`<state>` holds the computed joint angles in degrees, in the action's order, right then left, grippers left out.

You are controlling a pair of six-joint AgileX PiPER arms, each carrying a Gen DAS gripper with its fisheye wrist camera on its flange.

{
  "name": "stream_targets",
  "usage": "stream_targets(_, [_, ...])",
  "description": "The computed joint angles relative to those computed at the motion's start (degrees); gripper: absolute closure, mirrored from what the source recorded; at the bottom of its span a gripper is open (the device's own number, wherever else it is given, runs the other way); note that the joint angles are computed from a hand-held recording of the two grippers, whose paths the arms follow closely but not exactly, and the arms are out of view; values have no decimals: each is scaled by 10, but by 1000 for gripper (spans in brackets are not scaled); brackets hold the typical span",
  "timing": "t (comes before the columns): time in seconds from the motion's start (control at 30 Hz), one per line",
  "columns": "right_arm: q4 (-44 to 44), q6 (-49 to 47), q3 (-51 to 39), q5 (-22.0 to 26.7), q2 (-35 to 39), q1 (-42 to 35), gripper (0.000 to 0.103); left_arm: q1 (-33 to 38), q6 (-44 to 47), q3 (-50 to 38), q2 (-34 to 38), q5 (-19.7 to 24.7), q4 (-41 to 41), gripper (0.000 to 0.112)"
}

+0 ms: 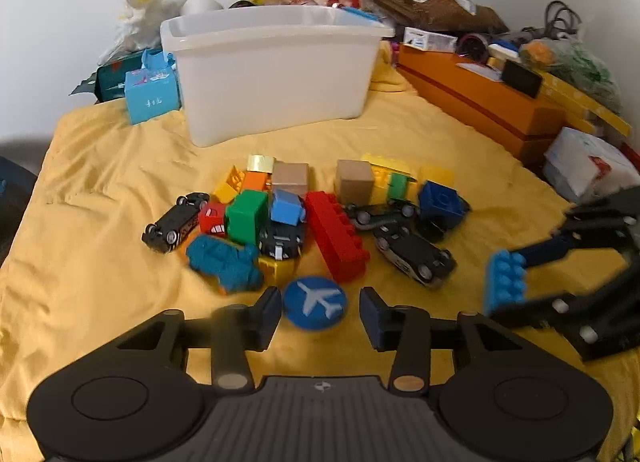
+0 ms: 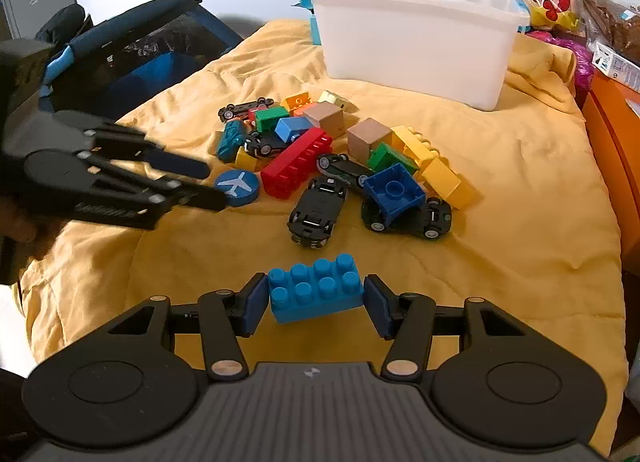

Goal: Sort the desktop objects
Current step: 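Grasp the blue airplane disc with the left gripper while the right gripper grasps a blue block, then carry the disc and blue block over the white bin and release both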

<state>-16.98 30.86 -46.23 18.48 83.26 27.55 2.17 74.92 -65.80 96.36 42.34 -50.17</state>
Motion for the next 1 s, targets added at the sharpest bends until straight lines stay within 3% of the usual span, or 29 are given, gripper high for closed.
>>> stream_targets(0.13, [-2, 1, 1, 5, -4, 3, 47, -21, -44, -17, 25, -9, 32, 65])
stream_targets(0.27, [-3, 3, 4, 10, -11, 0, 46, -19, -32, -20, 36, -7, 20, 65])
stream_targets(0.37, [-6, 8, 9, 11, -17, -3, 46, -12, -34, -30, 42, 7, 15, 70])
stream_targets(0.67, [-67, 74, 5, 0, -28, -17, 47, 52, -85, -58, 4, 81, 7, 70])
stream_targets(0.77, [-82, 96, -16, -4, -30, -31, 47, 64, -121, -100, 5, 106, 11, 70])
stream_targets(1.0, [12, 7, -135, 18, -3, -92, 47, 38, -257, -301, 69, 155, 64, 70])
